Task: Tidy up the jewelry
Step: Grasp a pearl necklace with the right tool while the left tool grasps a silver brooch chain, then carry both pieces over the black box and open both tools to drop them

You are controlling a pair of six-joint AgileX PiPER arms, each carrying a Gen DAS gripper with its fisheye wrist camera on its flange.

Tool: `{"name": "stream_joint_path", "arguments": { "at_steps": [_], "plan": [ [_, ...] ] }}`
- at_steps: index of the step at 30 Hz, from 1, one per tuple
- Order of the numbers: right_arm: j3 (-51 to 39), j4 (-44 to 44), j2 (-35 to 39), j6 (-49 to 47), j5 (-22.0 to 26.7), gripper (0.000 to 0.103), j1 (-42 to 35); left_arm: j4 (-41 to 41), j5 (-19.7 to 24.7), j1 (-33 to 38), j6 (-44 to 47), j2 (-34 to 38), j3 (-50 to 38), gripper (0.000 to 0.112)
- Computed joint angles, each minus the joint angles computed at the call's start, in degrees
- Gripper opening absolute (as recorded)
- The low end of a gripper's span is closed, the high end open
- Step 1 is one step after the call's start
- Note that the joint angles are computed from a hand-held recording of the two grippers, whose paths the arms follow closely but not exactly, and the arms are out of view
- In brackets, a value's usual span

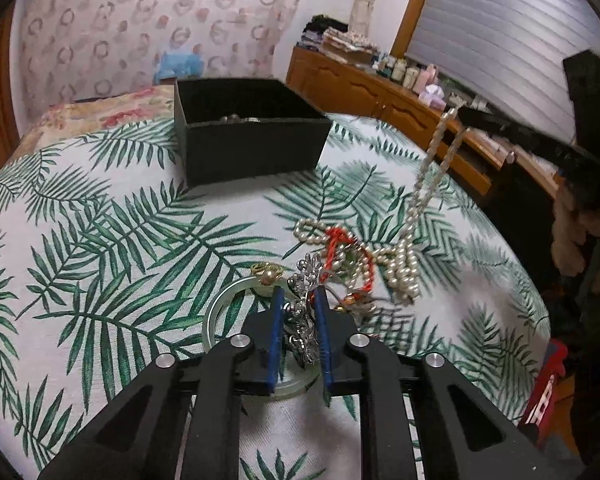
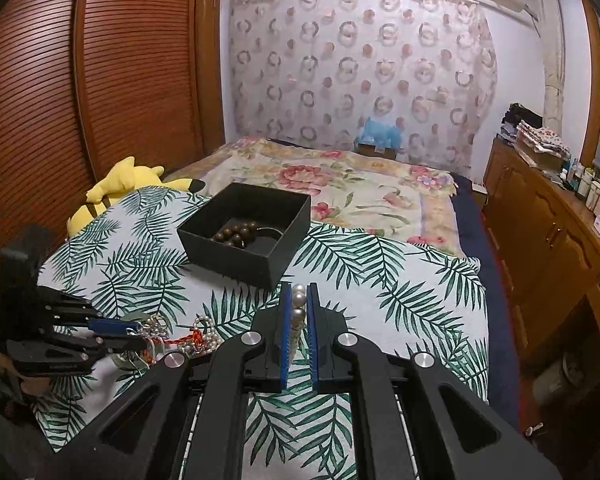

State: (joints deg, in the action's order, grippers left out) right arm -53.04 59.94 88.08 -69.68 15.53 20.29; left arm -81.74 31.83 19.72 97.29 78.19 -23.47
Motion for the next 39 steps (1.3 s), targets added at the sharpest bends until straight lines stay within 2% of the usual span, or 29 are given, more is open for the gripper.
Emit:
{"name": "stream_joint_path", "arguments": {
  "at_steps": [5,7,12,18,30,39],
  "plan": [
    [0.16,0.62,0.10,-0.30,-0.20,0.008,0.54,2.20,1.92,2.21,-2.24,-6.89,1.66,0.009],
    [0.13,0.37,-0.08,0.01,-0.26,0.008,0.86,3.26,4.05,3.97,-3.12,-9.31,1.96,0.008],
    [-0.30,-0.96,-0.59,1.75,-0.32,0.008,1.64,3.78,1.56,3.11,-5.00,-14.50,2.68,0.008],
    [-1.72,-4.29,-1.66,5.00,0.33,0.008,2.63,5.54,1.56,4.77,-7.18,-17.26,1.21,0.008],
    [-7.81,-15.75,-4.78,17.20,2.22,0.008,4.44,9.65,2.41,6.93,-11.73,-18.20,-4.93,0.008],
    [-18.49,-26.64,-1.98,29.82,4.74,0.008,4.93,10.30,0.20,5.23,-13.70,-16.52,-8.88,0.008]
  ]
}}
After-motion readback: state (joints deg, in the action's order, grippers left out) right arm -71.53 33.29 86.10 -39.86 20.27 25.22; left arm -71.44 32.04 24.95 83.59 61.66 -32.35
